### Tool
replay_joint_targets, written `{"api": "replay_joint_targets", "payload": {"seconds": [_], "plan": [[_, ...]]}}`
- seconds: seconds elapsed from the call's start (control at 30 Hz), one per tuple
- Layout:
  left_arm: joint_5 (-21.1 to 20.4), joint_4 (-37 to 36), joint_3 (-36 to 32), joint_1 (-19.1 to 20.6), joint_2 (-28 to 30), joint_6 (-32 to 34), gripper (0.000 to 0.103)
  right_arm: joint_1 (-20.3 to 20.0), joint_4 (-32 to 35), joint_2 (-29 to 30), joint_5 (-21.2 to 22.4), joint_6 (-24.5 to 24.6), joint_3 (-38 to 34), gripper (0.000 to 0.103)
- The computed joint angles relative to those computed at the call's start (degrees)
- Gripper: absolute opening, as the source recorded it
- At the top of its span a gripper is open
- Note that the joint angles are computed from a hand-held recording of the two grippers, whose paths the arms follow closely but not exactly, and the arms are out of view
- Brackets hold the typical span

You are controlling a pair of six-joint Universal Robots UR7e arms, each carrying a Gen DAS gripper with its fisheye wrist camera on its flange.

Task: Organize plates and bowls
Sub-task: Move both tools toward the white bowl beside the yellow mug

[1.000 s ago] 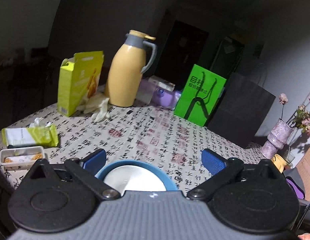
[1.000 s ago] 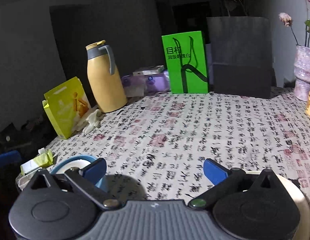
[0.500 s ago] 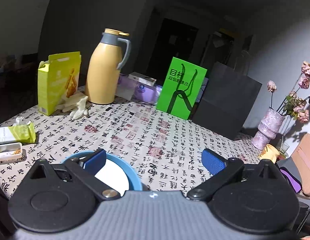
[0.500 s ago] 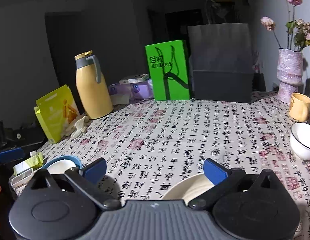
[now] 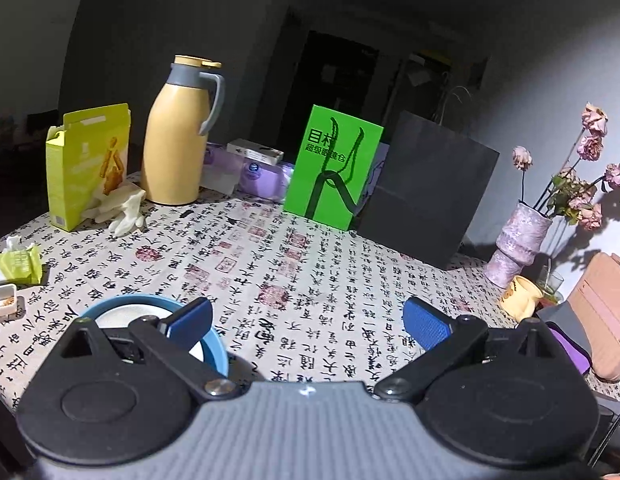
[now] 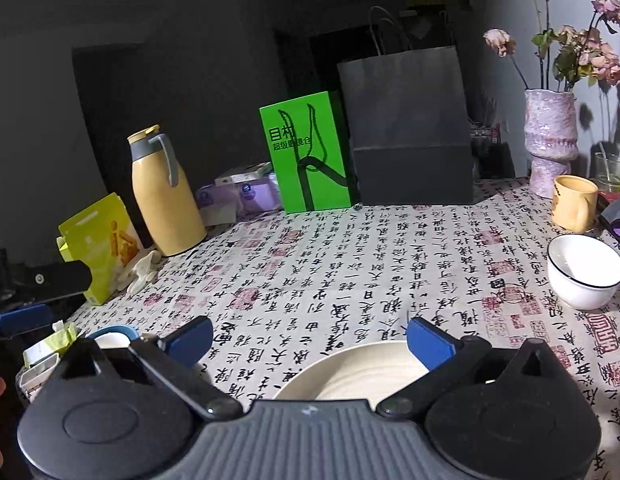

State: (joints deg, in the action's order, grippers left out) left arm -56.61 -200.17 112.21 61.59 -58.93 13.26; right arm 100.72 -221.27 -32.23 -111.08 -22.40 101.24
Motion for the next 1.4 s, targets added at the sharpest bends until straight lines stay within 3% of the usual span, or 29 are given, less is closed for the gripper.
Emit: {"api": "replay_joint_targets", "payload": {"seconds": [0.97, 1.4], "plan": [[0.0, 4.1, -5.5, -2.8, 7.4, -1.7, 0.103, -4.4, -1.8, -3.7, 1.2, -0.3, 2.4, 0.103], [-2.4, 7.6, -10.2, -3.3, 11.6, -3.6, 0.103, -5.8, -1.8, -5.2, -1.7, -3.6, 1.4, 0.103]]}}
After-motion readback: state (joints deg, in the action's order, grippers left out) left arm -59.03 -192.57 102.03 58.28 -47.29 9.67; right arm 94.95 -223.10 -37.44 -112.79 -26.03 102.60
